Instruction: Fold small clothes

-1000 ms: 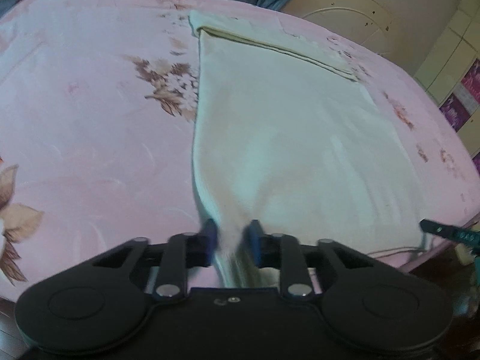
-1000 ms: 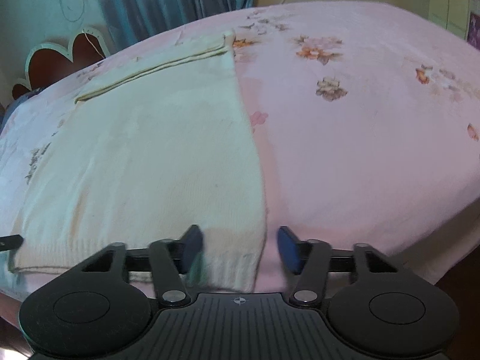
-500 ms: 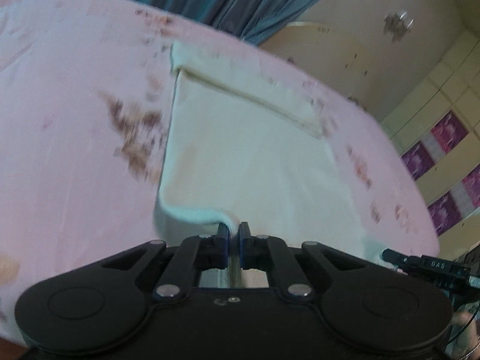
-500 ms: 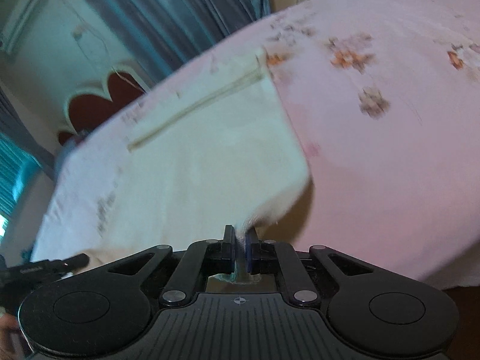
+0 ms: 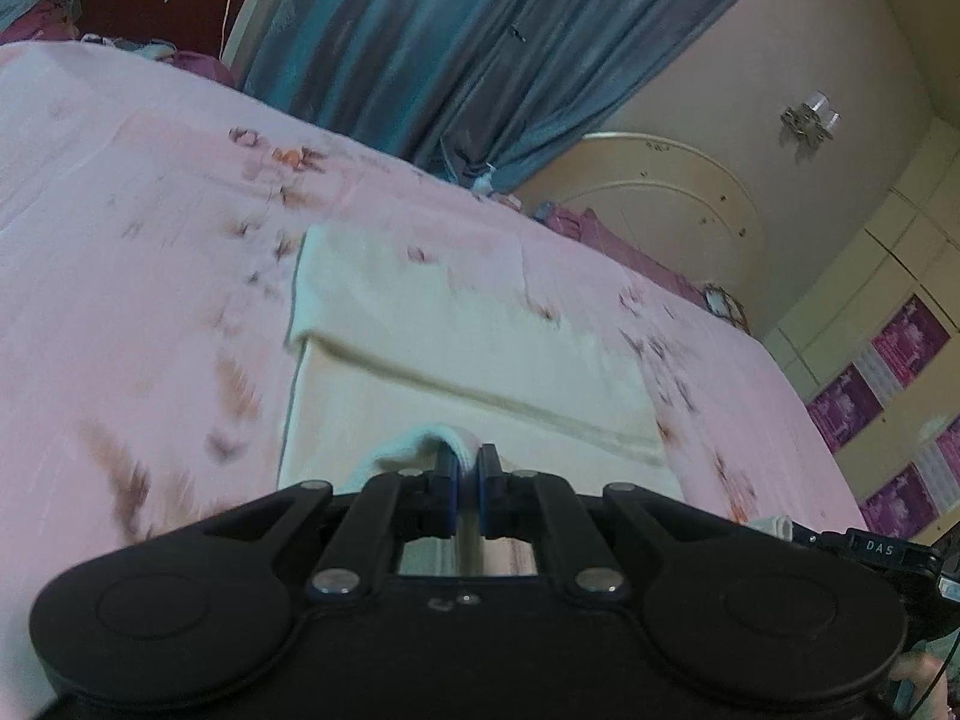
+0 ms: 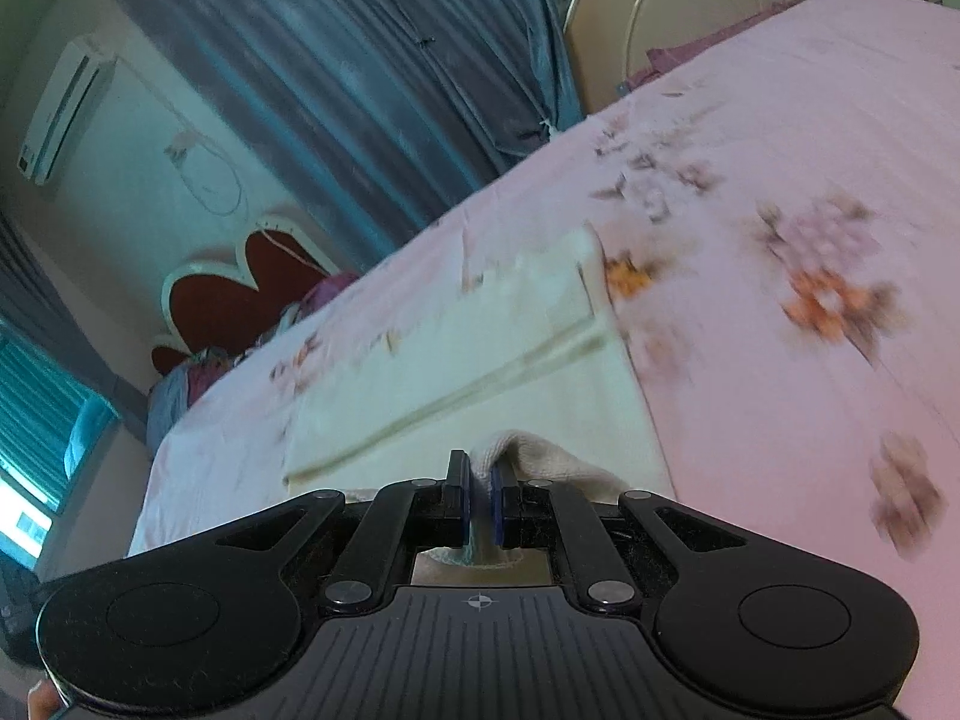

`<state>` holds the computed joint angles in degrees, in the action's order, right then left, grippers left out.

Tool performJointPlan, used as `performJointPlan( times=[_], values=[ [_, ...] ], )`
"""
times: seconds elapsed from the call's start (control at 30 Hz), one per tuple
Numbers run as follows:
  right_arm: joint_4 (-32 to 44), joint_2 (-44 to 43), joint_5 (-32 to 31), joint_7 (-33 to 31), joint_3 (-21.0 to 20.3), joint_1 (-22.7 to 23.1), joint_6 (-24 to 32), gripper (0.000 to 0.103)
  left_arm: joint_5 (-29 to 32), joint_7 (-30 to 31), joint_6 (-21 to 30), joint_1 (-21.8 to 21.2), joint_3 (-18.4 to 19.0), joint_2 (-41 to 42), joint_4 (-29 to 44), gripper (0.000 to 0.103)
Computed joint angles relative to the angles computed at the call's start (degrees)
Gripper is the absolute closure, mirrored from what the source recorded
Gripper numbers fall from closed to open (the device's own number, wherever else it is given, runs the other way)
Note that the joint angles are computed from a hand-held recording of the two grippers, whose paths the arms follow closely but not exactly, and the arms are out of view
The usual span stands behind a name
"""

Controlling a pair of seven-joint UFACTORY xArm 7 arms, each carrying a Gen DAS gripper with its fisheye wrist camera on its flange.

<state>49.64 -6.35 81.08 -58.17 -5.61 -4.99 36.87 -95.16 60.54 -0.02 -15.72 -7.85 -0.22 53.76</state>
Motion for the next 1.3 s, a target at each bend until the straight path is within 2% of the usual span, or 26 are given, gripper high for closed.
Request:
performJointPlan(
  times=[0.1,0.17,0.23,0.33,0.4,0.5,0.57,0.7,0.8,0.9,1.0,1.03,1.07,1.1,1.13,1.17,1.2,1.3],
  values=[
    [7.9,8.4,1.8,0.2,1.0,0.0,-0.3,0.097,2.1,-2.1,-1.0,0.4,0.5,6.0,6.2,0.097],
    [12.7,13.2,1.7,0.9,2.3,-0.7,-0.6,0.097,6.0,-6.1,-1.3,1.0,0.6,9.7,9.7,0.097],
    [17.6,17.7,1.5,1.7,3.8,-1.6,-1.5,0.097,12.1,-11.7,-2.4,1.5,0.5,13.5,13.2,0.097],
    [24.2,23.5,0.0,4.1,6.0,-3.0,-2.6,0.097,22.4,-22.2,-2.7,0.3,2.7,17.7,16.8,0.097],
    [28.6,27.1,-1.2,6.4,7.2,-4.0,-3.0,0.097,28.4,-29.0,-2.6,-1.5,5.6,20.5,19.5,0.097],
    [35.6,32.6,-4.3,10.9,8.7,-5.0,-3.7,0.097,37.3,-40.3,-1.1,-5.9,12.6,24.5,23.6,0.097],
    [39.9,36.0,-6.7,13.7,9.6,-5.4,-4.2,0.097,42.7,-47.6,1.5,-9.0,18.0,27.7,27.0,0.097],
    [48.9,43.3,-14.1,23.0,10.2,-5.7,-2.5,0.097,51.3,-59.0,8.5,-11.9,25.0,33.9,33.8,0.097],
    [53.1,46.9,-18.8,27.0,10.7,-5.4,-2.9,0.097,55.6,-64.9,12.5,-11.7,26.9,37.7,38.2,0.096],
    [56.3,49.4,-22.4,30.0,11.6,-5.5,-3.4,0.097,59.6,-69.5,15.3,-11.5,28.2,40.6,41.6,0.09],
    [58.1,50.8,-25.7,32.0,12.8,-6.0,-3.6,0.097,62.6,-73.0,15.8,-11.1,28.6,42.0,43.1,0.083],
    [58.7,51.3,-26.5,32.1,13.4,-6.2,-3.9,0.089,63.1,-73.7,15.4,-10.8,28.3,41.8,42.8,0.076],
    [58.5,51.2,-26.9,31.6,14.2,-6.5,-5.4,0.065,63.5,-74.6,14.5,-10.5,28.1,41.4,42.2,0.071],
    [57.7,50.9,-26.9,30.7,15.0,-6.8,-8.0,0.045,64.3,-75.9,13.4,-10.8,28.6,40.9,41.1,0.057],
    [56.6,50.3,-26.4,29.0,16.2,-7.3,-11.2,0.015,65.6,-77.5,12.5,-11.6,29.8,40.5,40.1,0.046],
    [56.0,49.8,-26.1,27.3,17.8,-8.3,-12.7,0.014,67.0,-78.6,11.2,-12.6,31.1,39.9,38.6,0.043],
    [56.4,49.9,-27.4,26.6,18.4,-8.9,-12.2,0.014,67.9,-78.3,10.6,-12.2,30.8,39.3,37.8,0.043],
    [55.8,49.6,-31.2,23.7,20.2,-10.0,-13.0,0.014,69.8,-74.2,8.7,-8.5,25.8,36.4,34.8,0.044]
  ],
)
